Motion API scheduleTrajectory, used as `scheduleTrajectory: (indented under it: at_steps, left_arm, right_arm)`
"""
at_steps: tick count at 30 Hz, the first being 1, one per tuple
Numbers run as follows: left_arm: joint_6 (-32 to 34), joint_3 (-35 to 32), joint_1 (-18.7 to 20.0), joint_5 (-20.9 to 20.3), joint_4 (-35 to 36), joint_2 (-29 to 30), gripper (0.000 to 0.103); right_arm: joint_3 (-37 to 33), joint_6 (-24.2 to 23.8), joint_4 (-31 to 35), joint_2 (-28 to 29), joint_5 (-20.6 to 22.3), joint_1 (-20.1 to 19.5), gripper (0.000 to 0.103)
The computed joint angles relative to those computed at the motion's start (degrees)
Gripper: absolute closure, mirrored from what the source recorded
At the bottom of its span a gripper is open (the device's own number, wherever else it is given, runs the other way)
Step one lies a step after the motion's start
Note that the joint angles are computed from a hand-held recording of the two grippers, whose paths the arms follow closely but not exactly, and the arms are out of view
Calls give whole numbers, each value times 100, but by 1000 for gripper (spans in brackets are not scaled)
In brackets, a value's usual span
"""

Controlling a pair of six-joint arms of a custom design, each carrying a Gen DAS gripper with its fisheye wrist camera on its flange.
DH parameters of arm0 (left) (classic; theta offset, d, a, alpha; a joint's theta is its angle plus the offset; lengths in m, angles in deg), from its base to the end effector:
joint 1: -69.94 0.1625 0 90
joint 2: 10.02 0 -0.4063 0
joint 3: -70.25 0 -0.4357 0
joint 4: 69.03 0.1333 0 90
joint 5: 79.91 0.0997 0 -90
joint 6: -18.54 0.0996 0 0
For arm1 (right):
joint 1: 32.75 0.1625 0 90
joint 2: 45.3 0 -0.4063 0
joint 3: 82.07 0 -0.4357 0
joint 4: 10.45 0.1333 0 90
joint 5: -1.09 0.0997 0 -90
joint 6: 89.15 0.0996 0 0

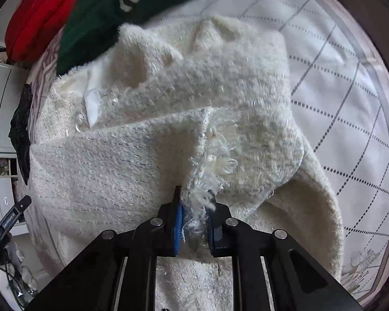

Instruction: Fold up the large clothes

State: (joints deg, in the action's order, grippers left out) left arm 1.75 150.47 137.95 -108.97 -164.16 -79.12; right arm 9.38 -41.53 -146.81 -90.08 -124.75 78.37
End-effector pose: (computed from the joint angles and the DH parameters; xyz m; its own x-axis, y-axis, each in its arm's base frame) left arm -0.0453 -0.7006 0.3995 -0.5061 -0.0113 -0.8624 0.2363 0.9598 -0.1512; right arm 0.3174 -0.6135 0.0505 -0.7751 0.4902 0.3987 0.3149 0.8467 -0.4289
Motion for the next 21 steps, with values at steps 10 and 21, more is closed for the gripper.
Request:
scheduleTrajectory:
  at_steps: [10,21]
  left_arm:
    - [40,-581,183,-184,-82,626,17]
    - [500,-997,235,272,627,1024,15]
  right_arm:
    - [-242,-89,337,-235,-552,-36,95]
    - [-444,-46,1204,-161,376,-420,90]
